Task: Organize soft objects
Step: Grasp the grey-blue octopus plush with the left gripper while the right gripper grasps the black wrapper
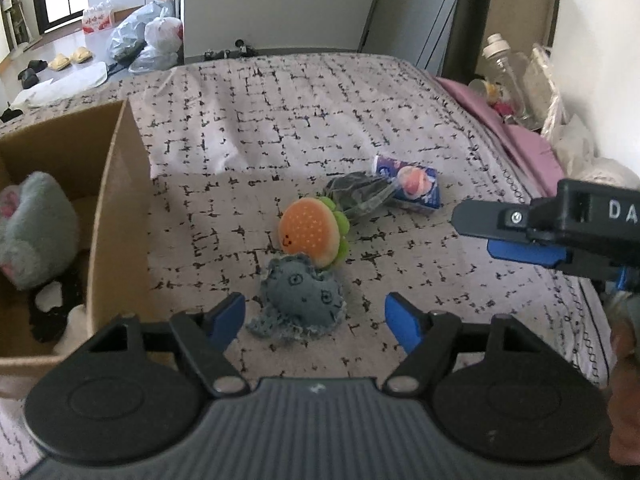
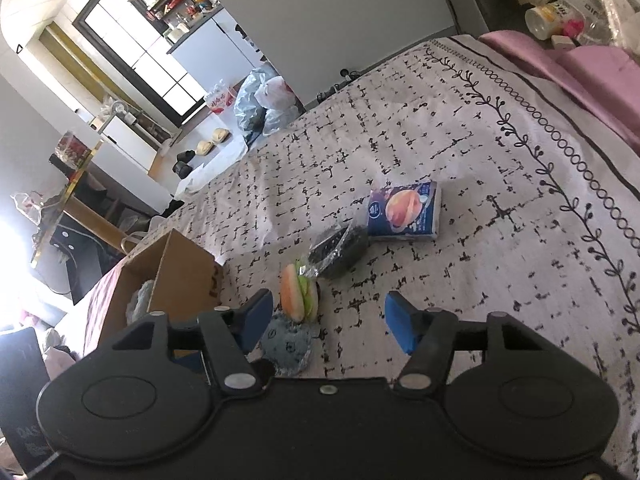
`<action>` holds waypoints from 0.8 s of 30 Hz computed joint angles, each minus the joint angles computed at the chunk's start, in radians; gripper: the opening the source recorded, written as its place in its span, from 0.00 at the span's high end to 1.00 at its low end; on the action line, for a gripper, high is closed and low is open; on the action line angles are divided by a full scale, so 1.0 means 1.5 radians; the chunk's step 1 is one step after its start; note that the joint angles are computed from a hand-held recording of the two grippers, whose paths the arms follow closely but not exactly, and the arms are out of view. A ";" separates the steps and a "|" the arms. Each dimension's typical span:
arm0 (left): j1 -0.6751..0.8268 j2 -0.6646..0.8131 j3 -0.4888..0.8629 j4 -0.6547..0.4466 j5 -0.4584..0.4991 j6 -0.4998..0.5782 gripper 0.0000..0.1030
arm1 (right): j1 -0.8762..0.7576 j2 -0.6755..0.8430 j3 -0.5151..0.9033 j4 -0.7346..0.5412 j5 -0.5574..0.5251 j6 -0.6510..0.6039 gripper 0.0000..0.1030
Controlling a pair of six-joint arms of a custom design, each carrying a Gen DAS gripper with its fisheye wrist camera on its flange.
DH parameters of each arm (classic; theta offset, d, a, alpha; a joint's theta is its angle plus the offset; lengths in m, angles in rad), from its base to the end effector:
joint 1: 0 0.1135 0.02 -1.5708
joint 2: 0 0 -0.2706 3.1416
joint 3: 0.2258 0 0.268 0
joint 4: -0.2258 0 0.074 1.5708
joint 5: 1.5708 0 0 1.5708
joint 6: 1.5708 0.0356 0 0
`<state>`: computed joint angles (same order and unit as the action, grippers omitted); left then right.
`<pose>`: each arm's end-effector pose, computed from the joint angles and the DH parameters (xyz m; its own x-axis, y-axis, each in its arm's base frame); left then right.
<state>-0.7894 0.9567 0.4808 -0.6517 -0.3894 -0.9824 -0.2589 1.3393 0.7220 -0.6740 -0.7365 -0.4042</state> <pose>0.1290 -0.1109 0.1717 -0.8041 -0.2821 -0.5233 -0.2283 0.9593 -0.1664 0.2317 -0.0366 0.1781 -0.8584 -0.0740 -0.5076 -0.3557 0.7988 0.4851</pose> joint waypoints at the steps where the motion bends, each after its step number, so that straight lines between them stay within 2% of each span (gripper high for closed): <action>1: 0.015 0.014 -0.005 0.018 0.010 0.014 0.26 | 0.006 0.008 0.002 0.007 0.002 0.004 0.40; 6: 0.072 0.072 -0.018 0.078 0.046 0.052 0.26 | 0.048 0.020 -0.006 0.072 0.047 0.042 0.39; 14: 0.091 0.139 -0.031 0.150 0.068 0.090 0.30 | 0.082 0.078 0.014 0.131 0.051 0.123 0.39; 18: 0.076 0.167 -0.031 0.165 0.030 0.098 0.44 | 0.117 0.092 0.014 0.173 0.066 0.171 0.38; 24: 0.067 0.150 -0.044 0.168 0.013 0.092 0.53 | 0.159 0.143 0.029 0.233 0.093 0.255 0.38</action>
<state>-0.6885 1.1812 0.4154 -0.3992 -0.3693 -0.8443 -0.0211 1.5533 0.7654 -0.3246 -0.5963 -0.0219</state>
